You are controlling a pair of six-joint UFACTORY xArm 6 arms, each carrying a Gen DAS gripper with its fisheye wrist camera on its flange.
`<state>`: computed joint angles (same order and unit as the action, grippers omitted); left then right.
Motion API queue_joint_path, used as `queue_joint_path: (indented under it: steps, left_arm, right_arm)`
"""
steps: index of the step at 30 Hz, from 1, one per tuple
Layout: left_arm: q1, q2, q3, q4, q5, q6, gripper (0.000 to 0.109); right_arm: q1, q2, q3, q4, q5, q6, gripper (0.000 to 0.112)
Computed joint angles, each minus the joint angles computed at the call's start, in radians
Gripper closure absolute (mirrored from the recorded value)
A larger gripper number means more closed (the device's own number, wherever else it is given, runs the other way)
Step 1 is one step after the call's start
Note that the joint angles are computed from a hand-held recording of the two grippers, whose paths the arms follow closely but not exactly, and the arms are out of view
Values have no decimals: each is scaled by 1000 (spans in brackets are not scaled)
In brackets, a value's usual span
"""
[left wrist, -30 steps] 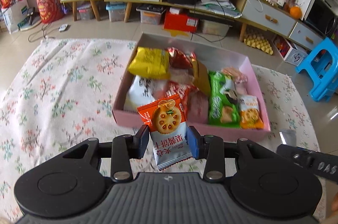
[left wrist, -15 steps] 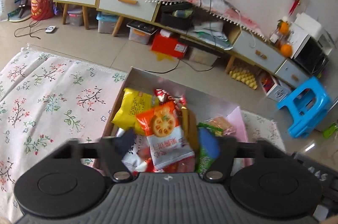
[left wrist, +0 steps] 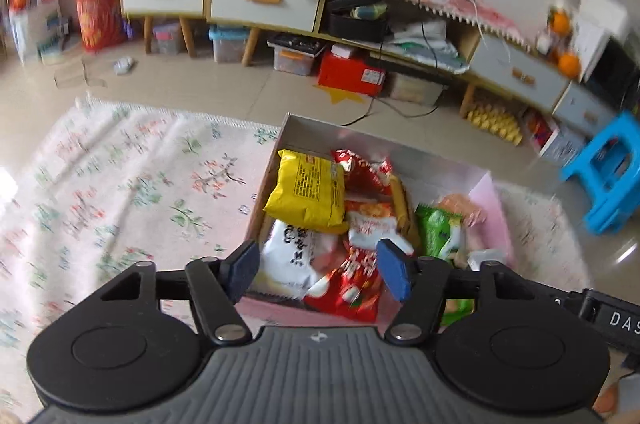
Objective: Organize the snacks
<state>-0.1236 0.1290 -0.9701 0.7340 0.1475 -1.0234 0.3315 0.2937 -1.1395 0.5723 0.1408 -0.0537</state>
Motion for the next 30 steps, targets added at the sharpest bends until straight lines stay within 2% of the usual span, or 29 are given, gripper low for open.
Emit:
queue_joint_path:
  steps: [1,3,5,8,15,19,23,25,28,30]
  left_arm:
    - [-7,-8,-4,78,30,-45,38]
    - [-26,-27,-2,149,96,-79,35]
    - [-35,-51,13,153,138,-72,35]
    - [-39,-94,45,155,153,-80,35]
    - [-82,-197,93,242,234,-138,29]
    - [-94,-244,116,221,238,-122,25]
    - [-112,-294,136,198,277,-134,23]
    - [-111,-326,160,158,267,-117,21]
    - [-110,-385,215,122,228,-98,19]
    - [-115,-427,250,160,217,-152,18]
  right_arm:
    - [5,-7,6,-12,20,-4,32]
    - [15,-24,23,-18,45,-28,32]
    - [23,-48,55,-117,43,40,32]
    - [26,-85,94,-290,46,179,32]
    - [32,-201,180,-355,46,250,32]
    - [28,-268,216,-653,99,487,31]
    - [27,-339,259,-724,95,580,31]
    - [28,-376,281,-789,96,637,26]
    - [30,-438,318,-1032,97,846,26]
    - [40,-486,354,-1157,89,953,25]
